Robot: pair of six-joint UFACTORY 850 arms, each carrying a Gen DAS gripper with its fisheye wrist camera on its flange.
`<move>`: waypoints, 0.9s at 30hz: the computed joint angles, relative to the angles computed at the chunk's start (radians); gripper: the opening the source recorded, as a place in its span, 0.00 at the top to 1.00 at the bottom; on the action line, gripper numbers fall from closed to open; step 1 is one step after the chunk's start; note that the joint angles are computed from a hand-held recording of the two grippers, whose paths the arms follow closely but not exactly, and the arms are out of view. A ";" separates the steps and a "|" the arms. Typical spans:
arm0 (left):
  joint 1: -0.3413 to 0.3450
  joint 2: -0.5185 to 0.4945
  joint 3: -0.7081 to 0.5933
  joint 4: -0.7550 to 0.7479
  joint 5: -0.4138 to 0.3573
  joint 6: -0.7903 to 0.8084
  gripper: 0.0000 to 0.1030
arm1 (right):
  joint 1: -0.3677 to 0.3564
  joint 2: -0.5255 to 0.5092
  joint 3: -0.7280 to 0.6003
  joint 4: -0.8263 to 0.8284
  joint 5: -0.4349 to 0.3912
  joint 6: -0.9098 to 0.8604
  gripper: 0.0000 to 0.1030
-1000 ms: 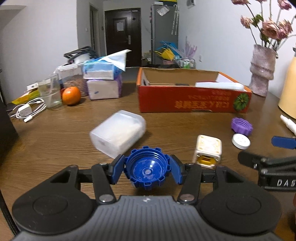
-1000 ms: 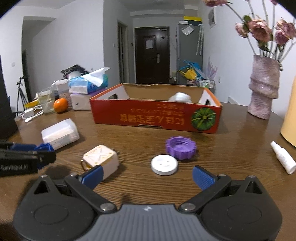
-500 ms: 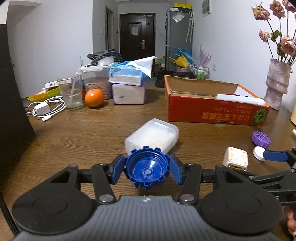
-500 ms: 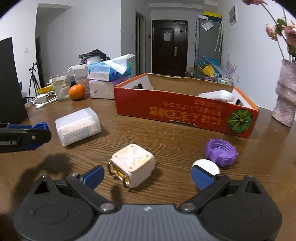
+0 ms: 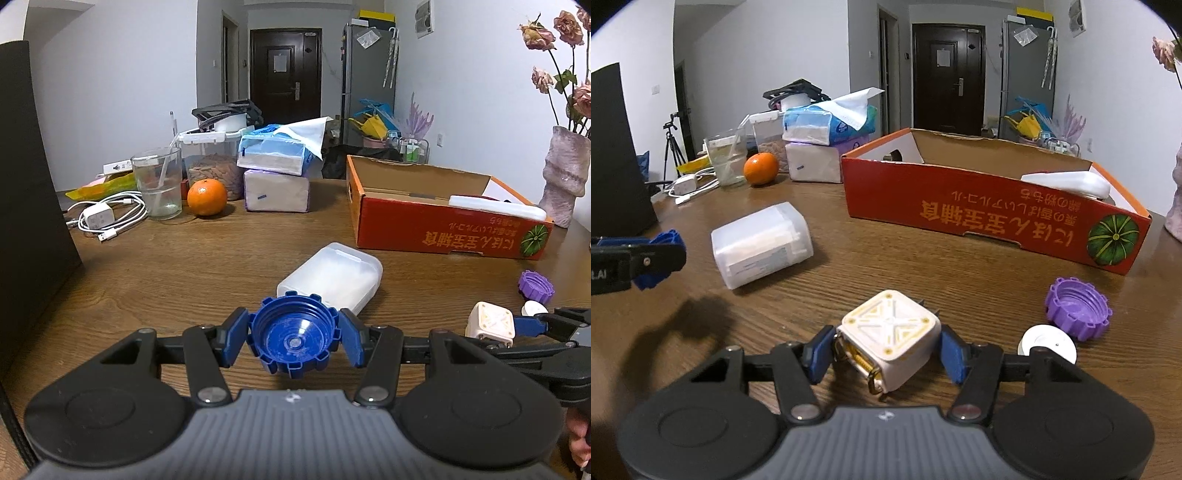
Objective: Organize rigid objects
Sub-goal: 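Grasp the blue bottle cap with the left tool while the right tool grasps the white cube charger, then carry the blue cap and white cube charger over the cardboard box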
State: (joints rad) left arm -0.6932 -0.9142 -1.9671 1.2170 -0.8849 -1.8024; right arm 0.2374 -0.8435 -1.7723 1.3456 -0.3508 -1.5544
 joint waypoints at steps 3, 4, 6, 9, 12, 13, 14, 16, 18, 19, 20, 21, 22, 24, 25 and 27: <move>-0.002 -0.002 -0.003 0.003 -0.006 0.002 0.47 | -0.001 0.004 0.007 0.025 0.003 -0.021 0.43; -0.003 -0.004 -0.006 0.000 -0.010 0.005 0.47 | -0.002 0.007 0.011 0.042 0.004 -0.035 0.43; -0.003 -0.011 -0.017 -0.007 -0.018 0.015 0.47 | -0.005 0.013 0.019 0.088 0.001 -0.073 0.43; -0.002 -0.022 -0.033 -0.020 -0.027 0.027 0.47 | -0.011 0.027 0.035 0.158 -0.008 -0.136 0.43; -0.004 -0.031 -0.048 -0.021 -0.040 0.034 0.47 | -0.019 0.039 0.047 0.232 -0.023 -0.197 0.43; -0.004 -0.033 -0.054 -0.020 -0.044 0.036 0.47 | -0.021 0.043 0.050 0.256 -0.025 -0.219 0.43; -0.006 -0.037 -0.062 -0.019 -0.050 0.038 0.47 | -0.024 0.046 0.053 0.281 -0.031 -0.240 0.43; -0.007 -0.041 -0.072 -0.017 -0.057 0.035 0.47 | -0.030 0.051 0.054 0.315 -0.041 -0.266 0.43; -0.007 -0.048 -0.089 -0.014 -0.062 0.036 0.47 | -0.035 0.057 0.057 0.360 -0.049 -0.302 0.43; -0.008 -0.053 -0.102 -0.013 -0.065 0.040 0.47 | -0.038 0.059 0.058 0.381 -0.052 -0.319 0.43; -0.008 -0.059 -0.117 -0.012 -0.067 0.044 0.47 | -0.041 0.062 0.058 0.400 -0.055 -0.335 0.43; -0.009 -0.067 -0.135 -0.012 -0.070 0.050 0.47 | -0.043 0.064 0.059 0.422 -0.056 -0.353 0.43; -0.010 -0.078 -0.157 -0.014 -0.076 0.059 0.47 | -0.045 0.065 0.057 0.436 -0.056 -0.363 0.43; -0.011 -0.105 -0.211 -0.022 -0.083 0.085 0.47 | -0.050 0.063 0.049 0.464 -0.057 -0.381 0.43; -0.011 -0.118 -0.238 -0.025 -0.086 0.097 0.47 | -0.052 0.061 0.044 0.476 -0.057 -0.388 0.43; -0.011 -0.152 -0.302 -0.035 -0.092 0.125 0.47 | -0.057 0.058 0.033 0.491 -0.059 -0.393 0.43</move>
State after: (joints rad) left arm -0.7043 -1.0664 -2.2695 1.1823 -0.9773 -1.6770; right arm 0.1800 -0.7858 -1.7391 1.8362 -0.4102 -1.9479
